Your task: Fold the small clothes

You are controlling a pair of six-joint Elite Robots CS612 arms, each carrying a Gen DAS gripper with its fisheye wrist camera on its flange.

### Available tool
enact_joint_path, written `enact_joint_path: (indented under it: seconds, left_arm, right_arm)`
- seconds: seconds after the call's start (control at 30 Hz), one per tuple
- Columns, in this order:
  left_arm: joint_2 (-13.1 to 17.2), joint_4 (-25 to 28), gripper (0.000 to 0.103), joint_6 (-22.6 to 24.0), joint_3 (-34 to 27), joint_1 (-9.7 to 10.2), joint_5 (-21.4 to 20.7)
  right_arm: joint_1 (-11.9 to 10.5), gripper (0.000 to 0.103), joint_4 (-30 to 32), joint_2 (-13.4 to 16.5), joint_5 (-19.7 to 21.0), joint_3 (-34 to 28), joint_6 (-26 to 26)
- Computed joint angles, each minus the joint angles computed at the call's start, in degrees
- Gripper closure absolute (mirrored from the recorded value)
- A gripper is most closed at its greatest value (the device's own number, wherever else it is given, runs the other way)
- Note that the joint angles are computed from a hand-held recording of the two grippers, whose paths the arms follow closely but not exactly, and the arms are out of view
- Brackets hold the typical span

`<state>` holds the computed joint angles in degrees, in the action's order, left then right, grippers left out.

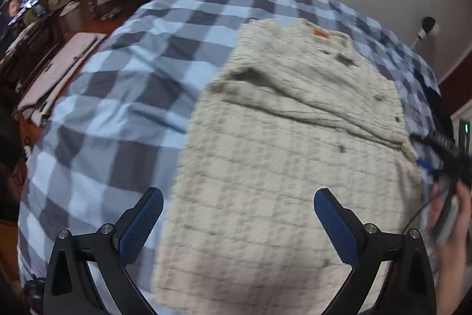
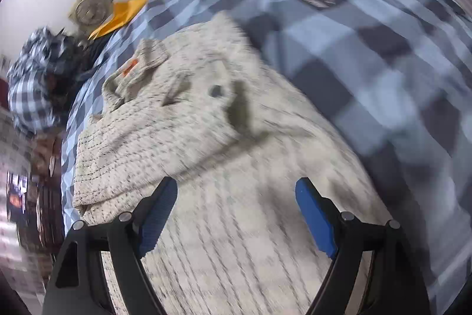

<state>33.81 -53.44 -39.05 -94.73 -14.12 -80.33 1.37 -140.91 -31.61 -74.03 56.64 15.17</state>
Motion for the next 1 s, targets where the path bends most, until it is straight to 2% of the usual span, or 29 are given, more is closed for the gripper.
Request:
enact_joint_path:
  seconds: [0.07, 0.13, 0.17, 0.2, 0.23, 0.27, 0.4, 0.47, 0.67, 0.73, 0.77, 0.87, 0.9, 0.93, 1.0]
  left_arm:
    - [0.29, 0.95, 0.0, -0.25, -0.21, 0.51, 1.15]
    - [0.13, 1.92, 0.0, -1.79, 0.55, 1.64, -1.3]
    - [0.16, 1.47, 0.0, -2.76, 0.87, 2.37, -3.95]
    - [0.42, 0.3, 0.0, -4.12, 0.69, 3.21, -7.44]
    - [0.89, -1.37, 0.0, -5.45, 0.15, 3.67, -9.46]
    - [1.28, -2.75, 0.0, -6.32, -0.33, 3.77, -10.06]
    - [1.05, -3.33, 0.0, -5.59, -0.18, 3.51, -10.25]
    - [1.03, -3.69, 0.0, -5.68, -0.26, 3.53, -10.96]
    - [1.17, -3.97, 0.0, -6.18, -0.71, 3.27, -9.82]
    - [1.17, -3.64, 0.0, -6.43, -0.63, 3.27, -9.55]
    - [1.19, -3.51, 0.0, -6.52, -0.55, 3.28, -9.48]
    - [1.24, -3.15, 0.0, -6.43, -0.34, 3.3, -9.76]
    - [1.23, -3.07, 0.0, -6.31, -0.25, 3.29, -9.91]
    - [1.17, -3.03, 0.0, -6.13, -0.09, 3.29, -10.12]
    - [1.07, -3.14, 0.0, -5.75, 0.15, 3.23, -10.32]
  right_arm:
    - [0.58, 0.023, 4.37, 2.36, -0.56, -5.06, -1.36]
    - [1.1, 0.024, 12.17, 5.51, -1.57, -11.59, -1.24]
    - [1.41, 0.038, 16.83, 7.39, -2.47, -15.37, -1.46]
    - [1.66, 0.069, 20.24, 8.8, -3.44, -18.21, -2.08]
    - [1.89, 0.074, 22.86, 9.83, -4.69, -20.42, -2.73]
    - [1.98, 0.075, 23.45, 10.2, -5.35, -21.17, -3.04]
    - [1.79, 0.086, 18.21, 7.68, -5.2, -16.79, -5.04]
    - [1.54, 0.087, 16.54, 6.28, -4.14, -15.04, -6.04]
    - [1.04, 0.089, 5.64, 1.68, 0.18, -10.14, -10.48]
    - [0.78, 0.09, 1.11, 0.16, 3.53, -8.44, -11.59]
    - [0.53, 0.09, -3.04, -1.04, 5.98, -6.66, -12.47]
    - [0.37, 0.09, -15.0, -3.75, 9.56, -1.72, -14.42]
    - [0.63, 0.09, -17.56, -3.42, 9.58, -1.77, -14.04]
    - [0.47, 0.09, -18.64, -3.67, 9.63, -0.9, -13.57]
    - [0.19, 0.089, -15.98, -3.16, 8.16, -0.6, -12.41]
